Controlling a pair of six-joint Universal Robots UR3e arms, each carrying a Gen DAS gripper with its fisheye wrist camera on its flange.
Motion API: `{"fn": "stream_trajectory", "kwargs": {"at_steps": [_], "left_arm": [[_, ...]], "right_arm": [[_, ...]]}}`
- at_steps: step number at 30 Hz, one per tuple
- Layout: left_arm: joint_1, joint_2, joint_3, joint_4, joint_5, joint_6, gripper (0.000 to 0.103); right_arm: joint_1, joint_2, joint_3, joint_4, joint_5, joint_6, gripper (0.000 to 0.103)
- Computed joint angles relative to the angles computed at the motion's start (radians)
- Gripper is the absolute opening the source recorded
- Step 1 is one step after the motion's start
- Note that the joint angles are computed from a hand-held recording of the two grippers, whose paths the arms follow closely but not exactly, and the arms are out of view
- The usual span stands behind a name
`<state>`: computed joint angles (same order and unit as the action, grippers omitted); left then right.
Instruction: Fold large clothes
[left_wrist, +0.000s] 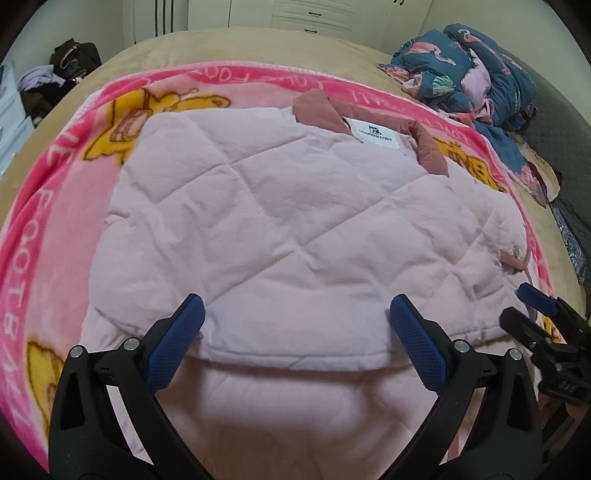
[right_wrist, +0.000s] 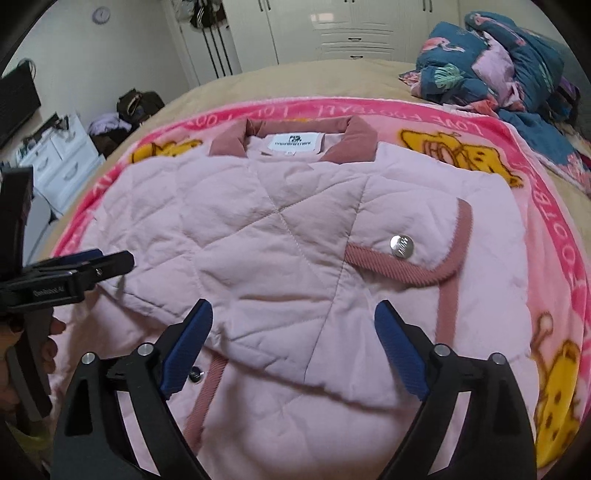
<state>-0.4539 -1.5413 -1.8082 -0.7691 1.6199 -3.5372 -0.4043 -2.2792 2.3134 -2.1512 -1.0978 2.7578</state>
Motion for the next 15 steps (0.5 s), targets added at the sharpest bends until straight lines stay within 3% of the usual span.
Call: {"fn": "stream_trajectory", "kwargs": {"at_steps": [11,15], "left_arm": [[-0.047,0.104,0.001,-0.087,0.03,-0.022,0.095],[-0.08,0.144,0.004,-0.113,0.062,-0.04,0.095]], "right_arm": [[-0.22,-0.283,-0.106,0.452,0.115,-0.157,0.097],[-0.37,-0.393,-0.189,0.735,0.19,-0.31,0.097]]}}
